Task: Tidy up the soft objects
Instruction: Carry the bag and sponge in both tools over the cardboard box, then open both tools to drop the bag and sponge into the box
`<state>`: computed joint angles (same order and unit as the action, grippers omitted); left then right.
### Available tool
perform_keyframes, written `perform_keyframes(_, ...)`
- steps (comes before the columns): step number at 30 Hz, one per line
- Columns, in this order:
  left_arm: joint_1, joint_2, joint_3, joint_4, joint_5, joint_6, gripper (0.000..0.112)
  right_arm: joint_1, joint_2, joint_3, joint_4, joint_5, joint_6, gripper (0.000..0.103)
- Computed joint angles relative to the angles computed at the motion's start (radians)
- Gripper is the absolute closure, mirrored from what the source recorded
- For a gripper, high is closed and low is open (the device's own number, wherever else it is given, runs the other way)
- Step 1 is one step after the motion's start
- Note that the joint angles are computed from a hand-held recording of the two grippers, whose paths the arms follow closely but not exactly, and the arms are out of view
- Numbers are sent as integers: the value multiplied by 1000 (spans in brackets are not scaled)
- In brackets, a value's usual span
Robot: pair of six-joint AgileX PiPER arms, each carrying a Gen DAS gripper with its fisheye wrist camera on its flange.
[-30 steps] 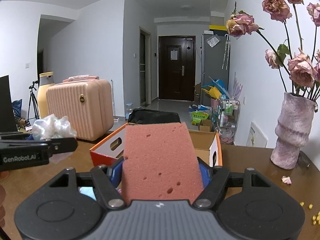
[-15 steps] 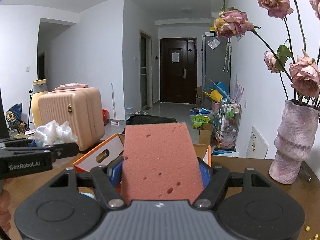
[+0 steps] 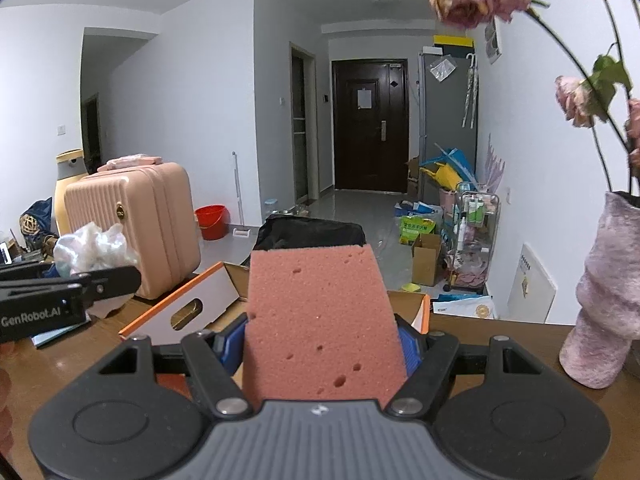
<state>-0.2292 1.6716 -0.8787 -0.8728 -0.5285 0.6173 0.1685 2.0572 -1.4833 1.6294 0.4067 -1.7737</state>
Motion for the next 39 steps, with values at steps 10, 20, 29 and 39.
perform_keyframes(10, 28, 141, -164, -100, 15, 119, 67, 19, 171, -241, -295, 15, 302, 32)
perform_keyframes(20, 35, 283, -308, -266, 51, 292, 71, 37, 317, -415, -432, 21, 485, 32)
perform_keyframes(29, 43, 373, -385, -351, 67, 378, 73, 45, 352, -446, -449, -9, 521, 32)
perform_keyframes(39, 58, 371, -359, -273, 36, 256, 10, 51, 334, -416, -413, -80, 524, 0)
